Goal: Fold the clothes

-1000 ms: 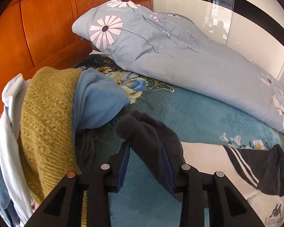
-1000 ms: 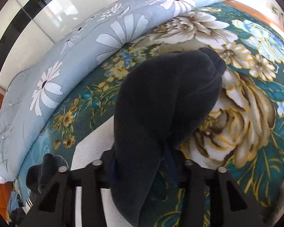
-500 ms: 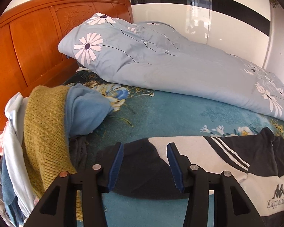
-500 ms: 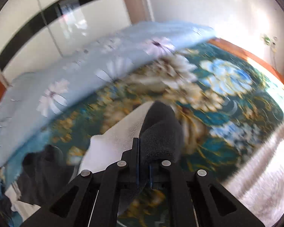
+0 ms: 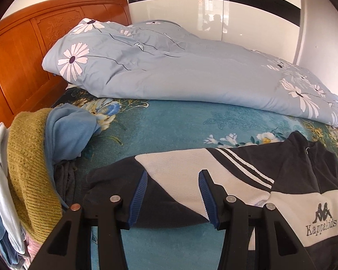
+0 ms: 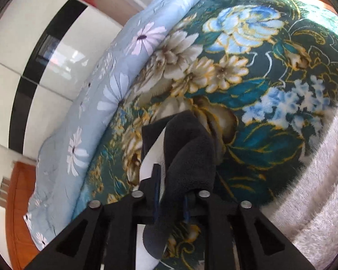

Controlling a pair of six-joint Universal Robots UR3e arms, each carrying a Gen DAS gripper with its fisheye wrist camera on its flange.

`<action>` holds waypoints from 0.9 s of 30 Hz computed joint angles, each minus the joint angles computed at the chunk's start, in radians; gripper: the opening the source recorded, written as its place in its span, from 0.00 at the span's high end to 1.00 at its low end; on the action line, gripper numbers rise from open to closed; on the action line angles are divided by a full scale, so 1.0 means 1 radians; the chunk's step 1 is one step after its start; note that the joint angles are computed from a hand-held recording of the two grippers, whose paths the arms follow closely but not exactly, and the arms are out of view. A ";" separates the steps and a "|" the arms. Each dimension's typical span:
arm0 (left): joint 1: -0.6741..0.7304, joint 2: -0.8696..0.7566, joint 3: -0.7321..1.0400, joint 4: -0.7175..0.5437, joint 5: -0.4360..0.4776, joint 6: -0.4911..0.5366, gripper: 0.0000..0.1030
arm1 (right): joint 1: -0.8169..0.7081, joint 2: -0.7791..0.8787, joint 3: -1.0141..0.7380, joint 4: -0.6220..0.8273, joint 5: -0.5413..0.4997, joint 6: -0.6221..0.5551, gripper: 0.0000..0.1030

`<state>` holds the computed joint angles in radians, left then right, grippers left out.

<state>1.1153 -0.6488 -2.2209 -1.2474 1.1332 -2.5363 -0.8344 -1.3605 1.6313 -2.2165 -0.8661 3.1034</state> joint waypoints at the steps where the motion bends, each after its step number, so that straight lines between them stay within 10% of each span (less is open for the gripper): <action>1: -0.020 -0.002 0.001 0.012 0.011 -0.011 0.50 | 0.040 -0.015 -0.002 -0.061 -0.024 0.009 0.93; 10: -0.176 -0.022 0.004 0.043 0.043 -0.072 0.50 | 0.690 -0.104 0.120 -0.246 -0.367 -0.411 0.93; 16: -0.072 0.080 0.010 -0.121 -0.034 0.028 0.50 | 0.760 -0.060 0.194 -0.219 -0.428 -0.464 0.93; 22: -0.032 0.114 -0.034 -0.178 -0.066 0.062 0.50 | 0.774 -0.101 0.154 -0.168 -0.373 -0.502 0.59; 27: -0.052 0.121 -0.063 -0.188 -0.049 0.066 0.50 | 0.894 -0.013 0.052 -0.194 -0.414 -0.504 0.59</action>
